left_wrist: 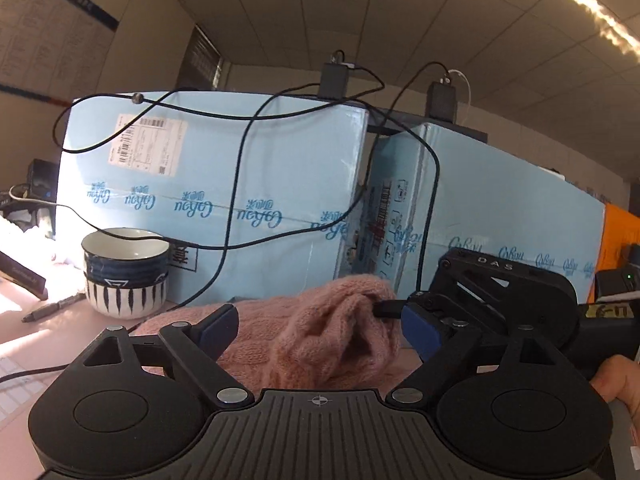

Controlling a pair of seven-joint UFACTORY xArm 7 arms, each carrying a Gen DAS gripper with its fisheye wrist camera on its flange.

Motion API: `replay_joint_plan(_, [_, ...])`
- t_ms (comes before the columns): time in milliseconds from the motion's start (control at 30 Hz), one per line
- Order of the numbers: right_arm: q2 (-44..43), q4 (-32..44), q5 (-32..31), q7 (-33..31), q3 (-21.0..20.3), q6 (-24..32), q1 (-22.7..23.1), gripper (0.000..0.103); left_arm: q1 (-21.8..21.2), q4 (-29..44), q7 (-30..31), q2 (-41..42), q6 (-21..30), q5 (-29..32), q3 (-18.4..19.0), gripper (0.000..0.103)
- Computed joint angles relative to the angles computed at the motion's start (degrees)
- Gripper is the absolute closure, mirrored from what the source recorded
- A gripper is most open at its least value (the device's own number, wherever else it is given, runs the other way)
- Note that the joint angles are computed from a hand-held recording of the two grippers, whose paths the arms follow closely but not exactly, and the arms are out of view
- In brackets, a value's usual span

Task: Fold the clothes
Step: 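Grasp the pink sweater with the left gripper while the right gripper grasps it too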

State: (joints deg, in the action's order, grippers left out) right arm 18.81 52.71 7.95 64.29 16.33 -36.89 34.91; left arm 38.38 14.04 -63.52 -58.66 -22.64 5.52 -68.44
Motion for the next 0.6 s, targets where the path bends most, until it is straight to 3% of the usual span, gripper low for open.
replay_joint_plan(67, [0.12,-0.41,-0.62,0.48,0.19,-0.91,-0.31,0.018,1.4,4.83,2.16,4.05,8.08,2.95,0.11,0.017])
replay_joint_plan(133, [-0.14,-0.7,-0.31,0.09,0.03,-1.07,-0.04,0.018,1.69,4.57,-0.04,7.64,8.48,2.27,1.77,0.069])
replay_joint_plan(200, [-0.77,-1.08,1.34,-1.4,-0.44,-0.77,0.96,0.016,1.46,2.87,-2.53,10.51,6.17,0.86,3.78,0.08])
replay_joint_plan(233, [-1.31,-1.34,3.69,-3.23,-1.0,-0.58,2.23,0.015,1.12,1.26,-3.82,11.54,3.58,-0.35,4.81,0.085])
replay_joint_plan(367, [-2.7,-0.36,18.05,-17.49,-4.27,1.44,9.58,0.005,-1.33,-2.77,-9.74,7.13,3.24,-6.2,5.11,0.086])
replay_joint_plan(467, [-1.3,3.23,27.68,-28.57,-5.88,2.95,13.43,0.004,-3.13,-5.23,-12.55,9.51,0.12,-7.46,7.13,0.086])
replay_joint_plan(533, [0.15,5.72,29.56,-32.71,-6.01,4.1,13.91,0.005,-3.52,-5.93,-13.45,10.34,-0.68,-8.41,7.1,0.086])
replay_joint_plan(600, [1.57,7.5,27.63,-33.11,-5.07,5.33,12.75,0.013,-3.0,-6.01,-13.38,10.92,-1.57,-8.91,6.7,0.086])
